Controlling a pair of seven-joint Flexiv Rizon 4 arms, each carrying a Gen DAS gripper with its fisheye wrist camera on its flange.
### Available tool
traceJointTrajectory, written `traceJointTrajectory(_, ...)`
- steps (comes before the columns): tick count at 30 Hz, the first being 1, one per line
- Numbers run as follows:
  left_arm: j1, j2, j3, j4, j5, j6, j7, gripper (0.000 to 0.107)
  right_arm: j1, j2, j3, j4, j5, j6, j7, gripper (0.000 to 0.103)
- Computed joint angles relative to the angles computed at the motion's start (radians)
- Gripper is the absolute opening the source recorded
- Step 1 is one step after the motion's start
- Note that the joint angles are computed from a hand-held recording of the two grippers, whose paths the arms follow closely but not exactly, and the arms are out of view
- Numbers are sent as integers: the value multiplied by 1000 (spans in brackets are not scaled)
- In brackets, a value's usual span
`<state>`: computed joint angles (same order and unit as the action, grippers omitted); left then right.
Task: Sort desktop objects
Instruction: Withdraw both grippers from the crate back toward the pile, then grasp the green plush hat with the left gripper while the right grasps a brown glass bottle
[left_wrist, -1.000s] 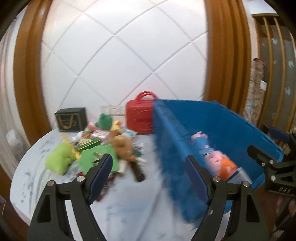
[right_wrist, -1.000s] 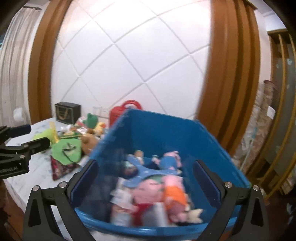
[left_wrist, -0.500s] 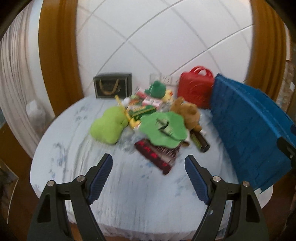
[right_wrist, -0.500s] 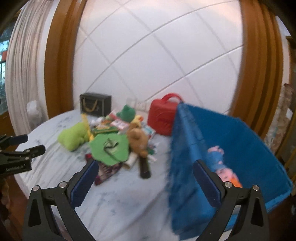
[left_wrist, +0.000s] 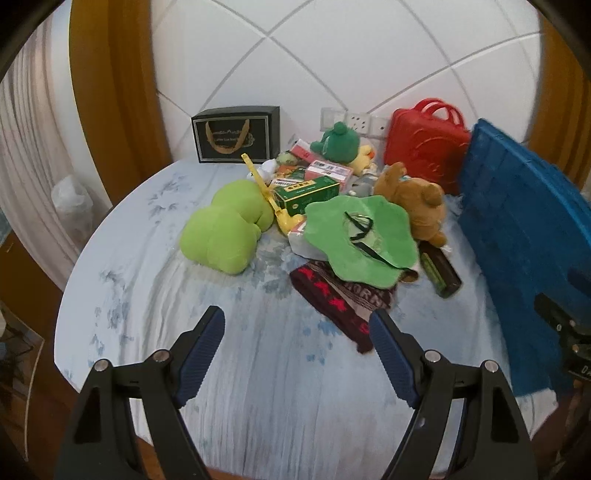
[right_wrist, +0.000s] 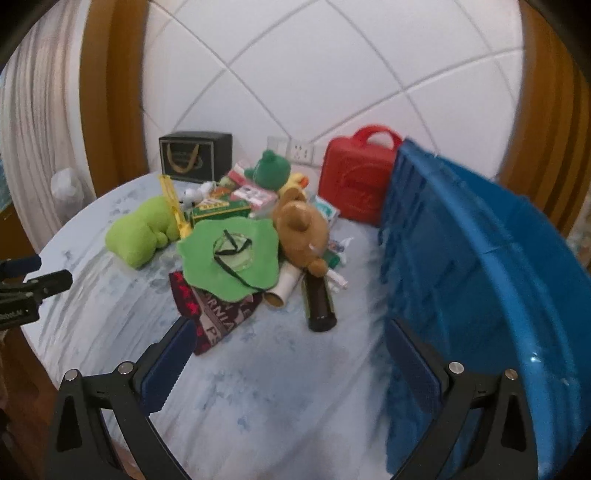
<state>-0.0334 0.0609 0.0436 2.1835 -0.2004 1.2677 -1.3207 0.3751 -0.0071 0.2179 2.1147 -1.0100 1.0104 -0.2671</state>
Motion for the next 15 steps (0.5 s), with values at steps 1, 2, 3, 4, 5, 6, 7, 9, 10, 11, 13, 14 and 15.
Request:
traceJointTrajectory(1, 6, -22, -7, -22, 17, -10, -21, 80, -8, -28, -13, -10, 20, 22, -19, 103)
traceJointTrajectory(2, 8, -44, -13, -42, 31, -18, -38, 80, -13, -50, -23, -18, 32, 37, -33, 103)
traceJointTrajectory(3, 9, -74, -19, -65, 47, -23, -58, 80, -13, -60, -28, -22, 43, 39, -44, 103)
traceJointTrajectory(4, 8, -93, -21, -81, 53, -29, -65, 80, -16, -83, -38, -31, 58, 42, -61, 103)
traceJointTrajectory(5, 7, -112, -22, -96, 57, -35, -70, 80, -15, -96, -44, -38, 67, 42, -69, 103)
traceJointTrajectory(6, 6, -134, -23, -115, 67, -49, -84, 80, -15, -112, -49, -47, 91, 42, -88, 103)
traceJointTrajectory(7, 5, -159, -24, -136, 72, -65, -94, 80, -15, -133, -52, -58, 126, 45, -121, 103)
traceJointTrajectory(9, 1, -205, -26, -181, 78, -91, -106, 80, -9, -159, -61, -74, 159, 48, -162, 103)
traceJointTrajectory(10, -2, -223, -25, -201, 87, -100, -113, 80, -7, -176, -66, -84, 179, 47, -188, 103)
traceJointTrajectory(11, -5, -242, -24, -220, 94, -108, -116, 80, -4, -188, -72, -92, 193, 46, -201, 103)
traceJointTrajectory(13, -6, -283, -29, -260, 94, -125, -103, 80, 0, -209, -83, -103, 218, 49, -213, 103)
traceJointTrajectory(14, -6, -300, -32, -277, 90, -132, -95, 80, 3, -216, -88, -107, 230, 49, -217, 103)
traceJointTrajectory(15, -7, -323, -35, -302, 86, -144, -87, 80, 3, -228, -92, -113, 248, 46, -221, 103)
